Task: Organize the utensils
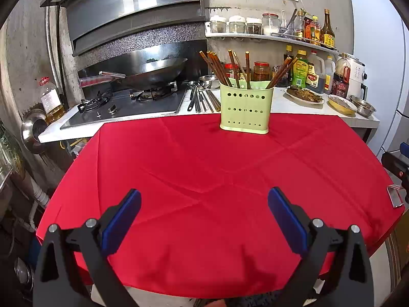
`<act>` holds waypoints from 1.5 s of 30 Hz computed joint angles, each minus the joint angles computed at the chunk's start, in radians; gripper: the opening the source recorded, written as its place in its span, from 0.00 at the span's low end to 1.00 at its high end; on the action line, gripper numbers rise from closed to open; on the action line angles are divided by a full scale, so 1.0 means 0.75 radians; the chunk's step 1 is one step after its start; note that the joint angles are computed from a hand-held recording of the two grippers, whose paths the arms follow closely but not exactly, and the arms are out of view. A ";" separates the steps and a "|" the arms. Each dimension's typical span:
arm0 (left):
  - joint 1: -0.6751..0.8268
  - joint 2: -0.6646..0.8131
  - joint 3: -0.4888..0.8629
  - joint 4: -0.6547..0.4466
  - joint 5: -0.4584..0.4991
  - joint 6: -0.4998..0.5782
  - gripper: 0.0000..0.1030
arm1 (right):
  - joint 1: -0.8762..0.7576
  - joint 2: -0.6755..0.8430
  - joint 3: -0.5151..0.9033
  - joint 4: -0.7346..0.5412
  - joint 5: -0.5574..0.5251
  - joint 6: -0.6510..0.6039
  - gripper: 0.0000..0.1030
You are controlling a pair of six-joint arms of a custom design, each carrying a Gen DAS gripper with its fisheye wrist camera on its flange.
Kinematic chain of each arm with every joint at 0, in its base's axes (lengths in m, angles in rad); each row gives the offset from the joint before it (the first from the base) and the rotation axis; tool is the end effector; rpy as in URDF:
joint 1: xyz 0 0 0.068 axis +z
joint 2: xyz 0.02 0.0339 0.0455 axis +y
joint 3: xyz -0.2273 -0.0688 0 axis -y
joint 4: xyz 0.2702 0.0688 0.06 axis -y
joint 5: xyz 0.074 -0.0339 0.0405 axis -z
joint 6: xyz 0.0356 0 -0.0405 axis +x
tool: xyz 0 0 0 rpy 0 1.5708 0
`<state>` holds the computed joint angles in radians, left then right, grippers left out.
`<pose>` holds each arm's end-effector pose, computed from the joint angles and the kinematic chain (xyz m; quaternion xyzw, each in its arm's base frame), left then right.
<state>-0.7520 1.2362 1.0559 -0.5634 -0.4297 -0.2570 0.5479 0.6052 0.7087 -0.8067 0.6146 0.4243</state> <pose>0.2294 -0.1942 0.2668 0.1361 0.8884 -0.0189 0.4381 0.1594 0.0732 0.2638 0.0735 0.8711 -0.0555 0.4824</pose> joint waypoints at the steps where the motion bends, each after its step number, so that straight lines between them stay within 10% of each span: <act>1: 0.004 -0.002 -0.002 0.003 0.005 0.004 0.94 | 0.001 -0.001 -0.001 0.000 0.002 0.001 0.94; 45: -0.001 0.012 0.028 -0.029 -0.004 -0.012 0.94 | 0.003 -0.033 -0.016 -0.024 0.013 0.004 0.94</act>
